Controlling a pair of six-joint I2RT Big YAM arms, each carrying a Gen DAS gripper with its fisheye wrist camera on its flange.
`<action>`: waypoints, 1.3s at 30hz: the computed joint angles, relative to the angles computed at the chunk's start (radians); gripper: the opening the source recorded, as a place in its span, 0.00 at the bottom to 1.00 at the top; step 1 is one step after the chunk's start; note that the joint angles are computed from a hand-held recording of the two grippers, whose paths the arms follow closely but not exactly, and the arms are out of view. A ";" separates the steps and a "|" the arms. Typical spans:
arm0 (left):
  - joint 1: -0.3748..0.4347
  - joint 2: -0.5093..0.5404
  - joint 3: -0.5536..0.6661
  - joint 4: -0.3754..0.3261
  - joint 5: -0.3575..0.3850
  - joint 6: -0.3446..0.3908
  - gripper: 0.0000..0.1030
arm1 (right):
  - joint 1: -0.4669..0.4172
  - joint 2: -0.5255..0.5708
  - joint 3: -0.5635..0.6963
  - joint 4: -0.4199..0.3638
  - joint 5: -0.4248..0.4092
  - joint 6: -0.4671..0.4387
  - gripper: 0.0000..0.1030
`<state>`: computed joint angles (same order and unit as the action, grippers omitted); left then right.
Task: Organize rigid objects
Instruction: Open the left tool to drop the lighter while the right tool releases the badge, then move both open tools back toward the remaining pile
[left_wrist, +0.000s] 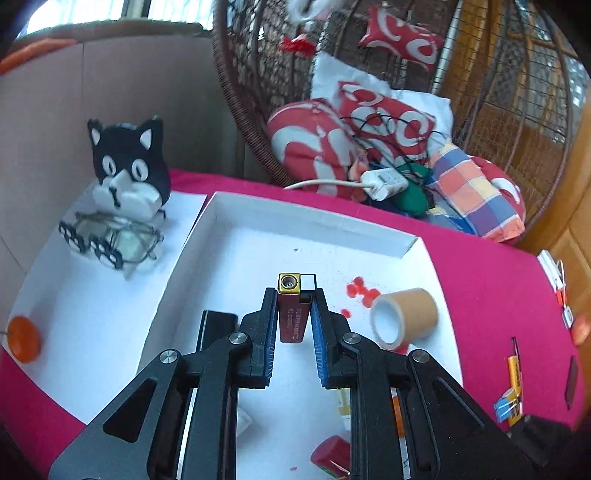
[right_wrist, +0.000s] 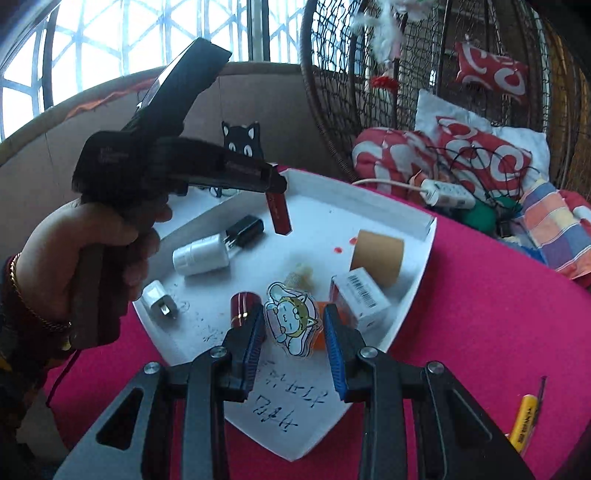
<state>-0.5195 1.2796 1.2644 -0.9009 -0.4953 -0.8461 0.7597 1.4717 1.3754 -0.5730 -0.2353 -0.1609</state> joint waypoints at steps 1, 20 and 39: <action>0.002 0.003 0.001 -0.006 0.002 -0.005 0.16 | 0.002 0.002 -0.003 0.000 0.002 0.000 0.32; -0.081 -0.064 0.019 -0.051 -0.268 -0.100 1.00 | -0.058 -0.108 -0.113 0.217 0.102 0.130 1.00; -0.307 0.126 0.213 0.117 -0.149 0.150 1.00 | -0.337 -0.220 -0.150 0.306 0.163 0.415 1.00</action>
